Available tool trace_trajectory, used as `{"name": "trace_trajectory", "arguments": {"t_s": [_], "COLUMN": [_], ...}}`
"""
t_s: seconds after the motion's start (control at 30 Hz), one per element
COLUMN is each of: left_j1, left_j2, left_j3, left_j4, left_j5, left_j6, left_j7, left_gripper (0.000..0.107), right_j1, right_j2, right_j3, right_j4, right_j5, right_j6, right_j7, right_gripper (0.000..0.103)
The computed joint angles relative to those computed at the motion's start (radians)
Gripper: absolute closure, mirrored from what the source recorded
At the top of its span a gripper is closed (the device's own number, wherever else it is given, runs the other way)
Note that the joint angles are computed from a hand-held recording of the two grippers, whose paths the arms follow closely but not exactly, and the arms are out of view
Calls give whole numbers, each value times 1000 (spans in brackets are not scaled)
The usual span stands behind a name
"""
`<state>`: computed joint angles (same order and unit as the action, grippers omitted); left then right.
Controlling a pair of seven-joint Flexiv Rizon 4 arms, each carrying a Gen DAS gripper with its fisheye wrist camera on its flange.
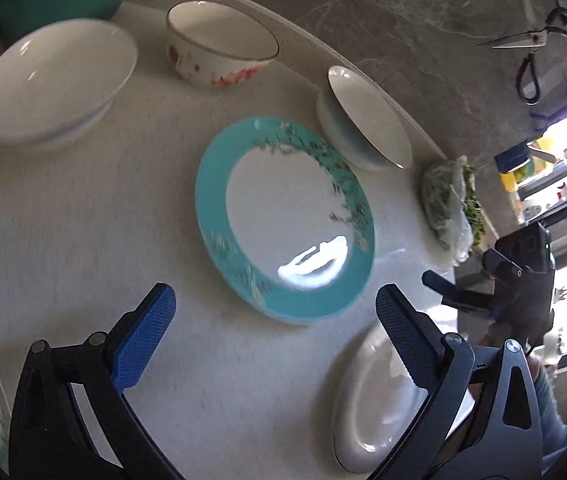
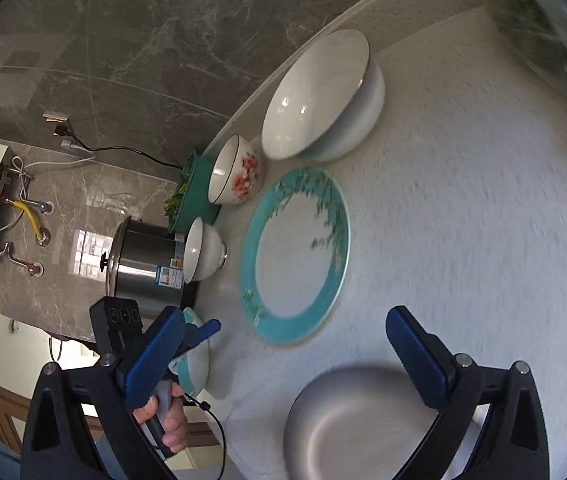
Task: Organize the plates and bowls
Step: 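Close both grippers on the rim of the large teal blossom plate, then lift the teal blossom plate with both grippers and carry it over the grey plate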
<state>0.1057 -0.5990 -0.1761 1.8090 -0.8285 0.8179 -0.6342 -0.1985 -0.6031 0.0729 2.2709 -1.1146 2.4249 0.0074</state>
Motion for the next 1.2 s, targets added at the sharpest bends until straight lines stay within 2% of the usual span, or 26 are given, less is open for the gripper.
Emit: {"name": "trace_trajectory", "arguments": {"t_s": [0.1, 0.2, 0.27, 0.33, 0.4, 0.5, 0.63, 0.7, 0.9, 0.97, 1.07, 1.13, 1.2], "left_j1": [-28, -38, -48, -49, -49, -43, -33, -28, -26, -31, -18, -8, -6], "left_j2": [-69, -132, -168, -197, -223, -226, -235, -238, -269, -269, -277, -275, -275], "left_j3": [17, 28, 39, 40, 38, 21, 4, -3, 6, 19, 19, 17, 20], "left_j4": [-103, -203, -259, -298, -333, -333, -343, -348, -412, -414, -419, -410, -411], "left_j5": [69, 148, 203, 237, 264, 279, 282, 280, 286, 302, 297, 289, 291], "left_j6": [1, -35, -51, -76, -96, -85, -105, -125, -189, -170, -171, -168, -170], "left_j7": [-63, -144, -189, -227, -254, -240, -228, -217, -233, -236, -245, -245, -250], "left_gripper": [6, 10, 26, 30, 32, 33, 34, 34, 52, 71, 86, 93, 94], "right_j1": [-37, -23, -4, 22, 42, 76, 120, 133, 149, 154, 162, 165, 168], "right_j2": [-90, -160, -202, -228, -247, -263, -298, -309, -342, -344, -333, -324, -320], "right_j3": [-37, -95, -134, -176, -196, -233, -281, -295, -330, -342, -364, -380, -397], "right_j4": [-147, -271, -345, -397, -421, -448, -513, -526, -582, -587, -579, -570, -573], "right_j5": [-179, -303, -372, -419, -413, -418, -464, -455, -468, -475, -482, -500, -529], "right_j6": [16, 65, 110, 138, 171, 210, 275, 290, 343, 350, 329, 308, 295], "right_j7": [128, 235, 297, 345, 345, 365, 418, 426, 487, 499, 536, 567, 595], "right_gripper": [5, 7, 8, 12, 13, 15, 30, 34, 35, 36, 56, 83, 92]}}
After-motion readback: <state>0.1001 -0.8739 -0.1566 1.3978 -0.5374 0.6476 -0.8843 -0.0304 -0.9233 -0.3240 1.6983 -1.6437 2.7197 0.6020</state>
